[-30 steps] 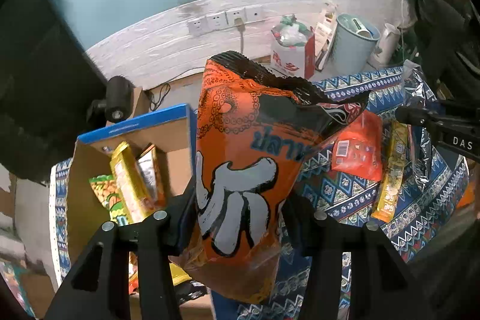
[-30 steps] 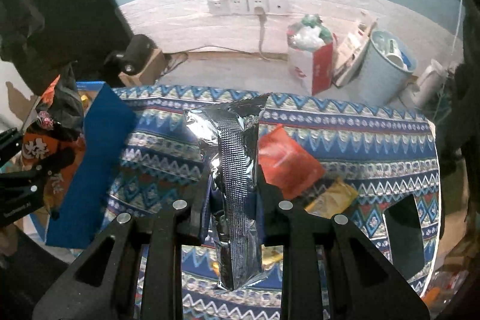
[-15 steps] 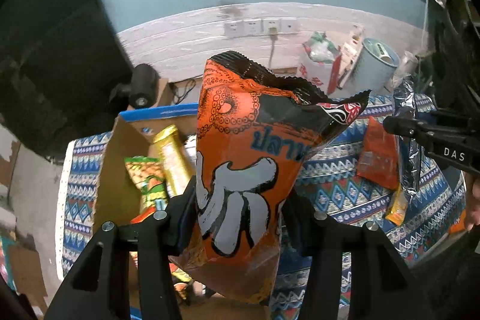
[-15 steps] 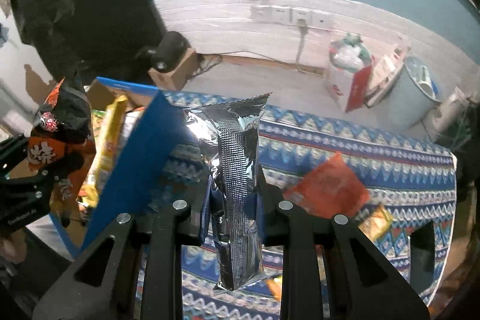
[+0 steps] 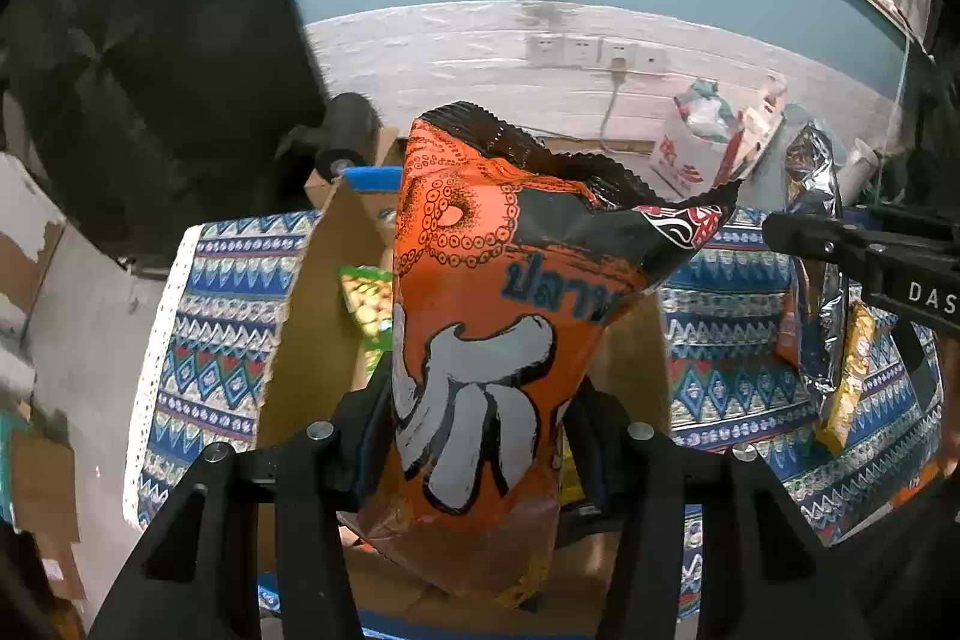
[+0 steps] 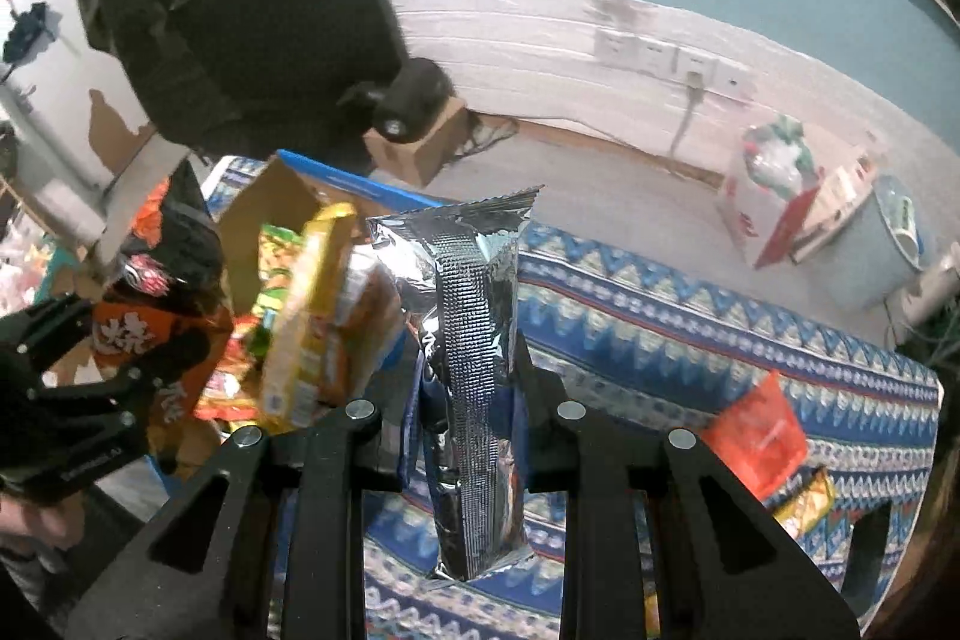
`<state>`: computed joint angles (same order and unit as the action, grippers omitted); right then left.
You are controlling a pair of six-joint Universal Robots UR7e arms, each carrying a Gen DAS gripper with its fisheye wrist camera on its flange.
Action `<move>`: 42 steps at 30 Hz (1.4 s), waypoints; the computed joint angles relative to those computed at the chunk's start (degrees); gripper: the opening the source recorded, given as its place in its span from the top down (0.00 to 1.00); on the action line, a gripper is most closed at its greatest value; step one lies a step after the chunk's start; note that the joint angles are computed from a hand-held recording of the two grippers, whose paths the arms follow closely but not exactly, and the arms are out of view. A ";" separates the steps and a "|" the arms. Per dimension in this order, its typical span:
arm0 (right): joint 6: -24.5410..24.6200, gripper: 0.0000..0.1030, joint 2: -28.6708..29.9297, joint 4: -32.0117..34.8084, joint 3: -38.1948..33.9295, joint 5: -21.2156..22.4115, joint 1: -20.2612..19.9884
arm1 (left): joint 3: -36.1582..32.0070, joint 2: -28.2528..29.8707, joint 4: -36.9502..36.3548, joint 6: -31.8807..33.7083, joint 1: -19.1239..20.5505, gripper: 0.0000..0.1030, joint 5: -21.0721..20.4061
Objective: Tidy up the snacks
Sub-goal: 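Carry the orange bag and silver foil bag toward the box with both grippers, then release the orange bag with the left gripper while the right releases the foil bag into the box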
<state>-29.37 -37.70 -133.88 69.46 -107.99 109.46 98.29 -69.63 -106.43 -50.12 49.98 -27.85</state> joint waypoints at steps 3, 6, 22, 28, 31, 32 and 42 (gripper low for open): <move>0.39 0.78 1.27 0.97 -1.02 0.73 0.95 | 0.84 -1.42 0.98 -1.54 0.43 0.49 0.00; 0.42 0.78 2.65 1.35 -1.94 0.95 1.84 | 1.44 -2.55 1.27 -2.62 0.83 0.49 -0.11; 3.11 0.78 9.34 6.28 -7.69 0.83 3.91 | 3.30 -6.18 5.53 -8.33 2.80 0.49 0.75; 2.07 0.78 10.89 6.62 -8.02 -1.04 4.40 | 3.16 -6.30 7.46 -9.90 3.57 0.49 0.69; 2.24 0.78 11.49 7.12 -8.27 -1.47 4.40 | 2.91 -6.09 8.22 -10.33 3.75 0.49 0.48; 2.31 0.78 11.71 7.41 -8.52 -1.53 4.38 | 2.78 -5.99 8.70 -10.62 3.75 0.49 0.58; 3.83 0.46 11.80 7.88 -8.85 -1.35 4.02 | 1.25 -5.39 14.45 -14.08 3.20 0.34 2.24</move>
